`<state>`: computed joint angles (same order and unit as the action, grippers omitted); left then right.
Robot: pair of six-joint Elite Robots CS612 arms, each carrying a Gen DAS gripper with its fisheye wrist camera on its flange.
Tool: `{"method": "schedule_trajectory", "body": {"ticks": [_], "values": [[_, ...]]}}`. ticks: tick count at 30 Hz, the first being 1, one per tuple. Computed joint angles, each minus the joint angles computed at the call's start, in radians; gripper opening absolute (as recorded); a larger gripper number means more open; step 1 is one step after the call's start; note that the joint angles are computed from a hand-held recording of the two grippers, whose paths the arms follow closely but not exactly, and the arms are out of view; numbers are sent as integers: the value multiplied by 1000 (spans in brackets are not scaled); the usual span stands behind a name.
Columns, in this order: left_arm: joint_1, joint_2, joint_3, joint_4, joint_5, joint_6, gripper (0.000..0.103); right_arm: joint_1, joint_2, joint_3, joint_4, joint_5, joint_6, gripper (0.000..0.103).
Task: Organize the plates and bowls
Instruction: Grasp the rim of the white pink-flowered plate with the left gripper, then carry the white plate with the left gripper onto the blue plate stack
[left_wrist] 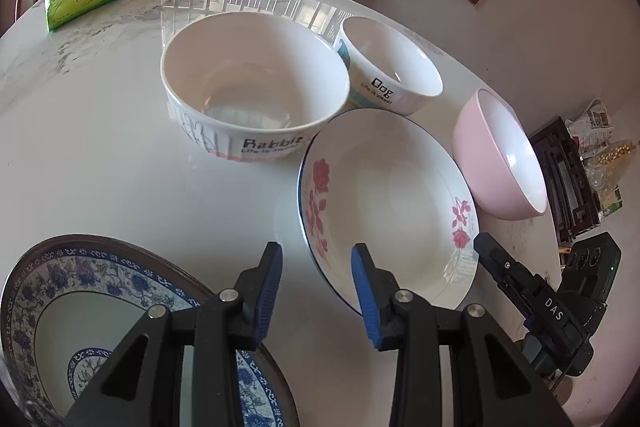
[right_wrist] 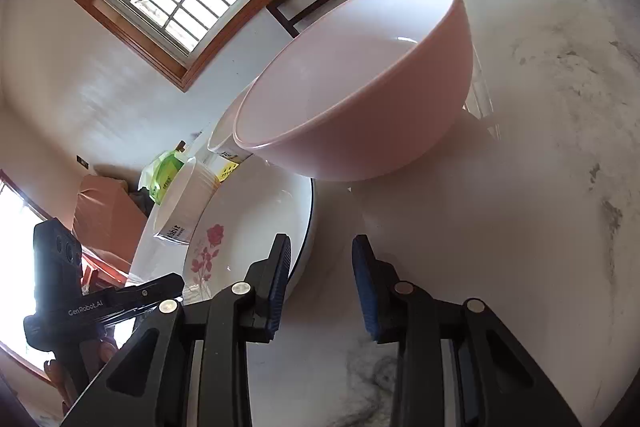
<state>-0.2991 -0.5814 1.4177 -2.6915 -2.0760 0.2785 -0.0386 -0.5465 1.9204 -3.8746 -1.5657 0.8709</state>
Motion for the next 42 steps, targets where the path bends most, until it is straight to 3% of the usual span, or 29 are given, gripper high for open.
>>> {"method": "schedule_trajectory", "body": {"ticks": [5,8,10,16,20,28,42], "values": [[-8,10,-7,-10,27,-7,35,-3,-6,-16,44,14,-26,23],[-13,17,-15,9,29,-11,19,-4,-9,-22,66,17,-37,22],[-9,23,-26,40,-2,-17,13,-7,-11,-24,80,28,-33,22],[-18,12,-6,8,34,-17,13,-25,-10,-38,116,104,-23,11],[-22,-9,39,-45,55,-6,13,-17,-20,-40,151,87,-54,12],[-8,-67,144,-152,40,6,13,-16,-18,-2,93,129,-14,11],[74,-140,247,-234,4,4,13,54,-62,32,34,131,-38,12]]}}
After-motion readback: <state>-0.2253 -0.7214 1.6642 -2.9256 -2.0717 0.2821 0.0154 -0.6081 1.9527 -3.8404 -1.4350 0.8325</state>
